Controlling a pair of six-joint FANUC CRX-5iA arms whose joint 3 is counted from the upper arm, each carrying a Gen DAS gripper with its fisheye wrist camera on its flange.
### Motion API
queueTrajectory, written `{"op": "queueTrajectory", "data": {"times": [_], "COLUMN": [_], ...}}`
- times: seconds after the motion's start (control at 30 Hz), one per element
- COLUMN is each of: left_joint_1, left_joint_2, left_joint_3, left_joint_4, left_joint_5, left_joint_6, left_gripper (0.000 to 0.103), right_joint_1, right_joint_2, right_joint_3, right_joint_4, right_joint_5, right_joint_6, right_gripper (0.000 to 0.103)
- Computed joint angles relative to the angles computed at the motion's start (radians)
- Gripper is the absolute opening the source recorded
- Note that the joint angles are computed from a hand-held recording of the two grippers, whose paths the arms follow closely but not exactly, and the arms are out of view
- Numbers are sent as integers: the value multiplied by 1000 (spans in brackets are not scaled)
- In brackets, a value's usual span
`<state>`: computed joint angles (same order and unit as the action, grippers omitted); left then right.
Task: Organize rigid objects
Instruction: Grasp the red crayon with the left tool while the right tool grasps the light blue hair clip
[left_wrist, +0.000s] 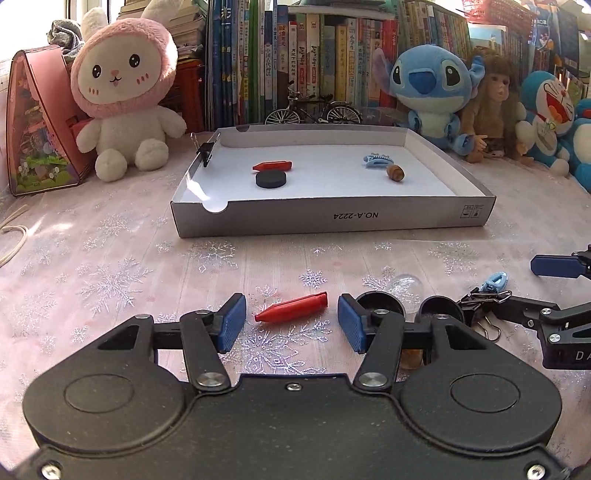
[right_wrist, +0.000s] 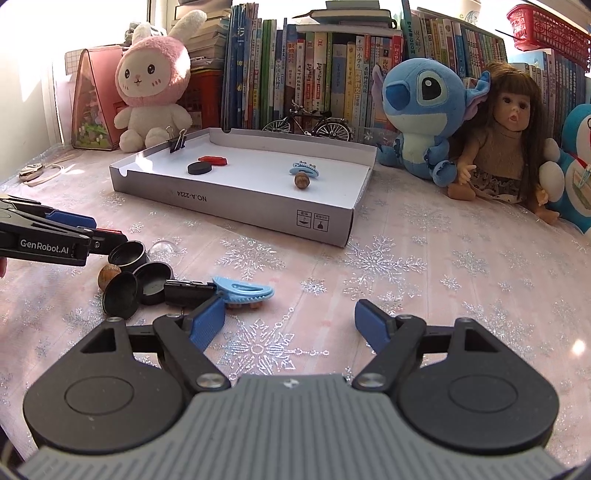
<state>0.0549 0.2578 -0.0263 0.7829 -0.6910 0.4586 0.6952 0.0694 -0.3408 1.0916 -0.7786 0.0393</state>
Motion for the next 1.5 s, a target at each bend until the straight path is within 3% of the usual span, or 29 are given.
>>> {"op": "queueTrajectory", "data": {"times": [0.3,0.47,0.7,1.07,1.17,1.27,1.5], "left_joint_1": [10,-3,-7,20,32,42,57], "left_joint_2": [15,9,-2,3,3,0,-9], "left_joint_3": [28,4,-21,-4,0,0,-4], "left_joint_4": [-12,23,57,41,40,32,17], "left_joint_5": [-26,-4,1,-26,-41,-45,-46], "left_joint_6": [78,40,-15,-15,-24,-19,-8], "left_gripper": [50,41,41,41,41,44,47], "right_joint_1": [-3,6,5,21,24,29,26], "right_joint_2": [10,30,43,39,23,12,-4], "right_joint_3": [18,43,66,64,47,35,19], "right_joint_4": [-23,-27,-33,-40,-40,-43,-37], "right_joint_5": [9,-15,-16,-65,-67,-80,-81], "right_joint_6": [-37,-43,-104,-41,-32,-29,-28], "right_gripper": [86,78,72,46,47,58,59]}}
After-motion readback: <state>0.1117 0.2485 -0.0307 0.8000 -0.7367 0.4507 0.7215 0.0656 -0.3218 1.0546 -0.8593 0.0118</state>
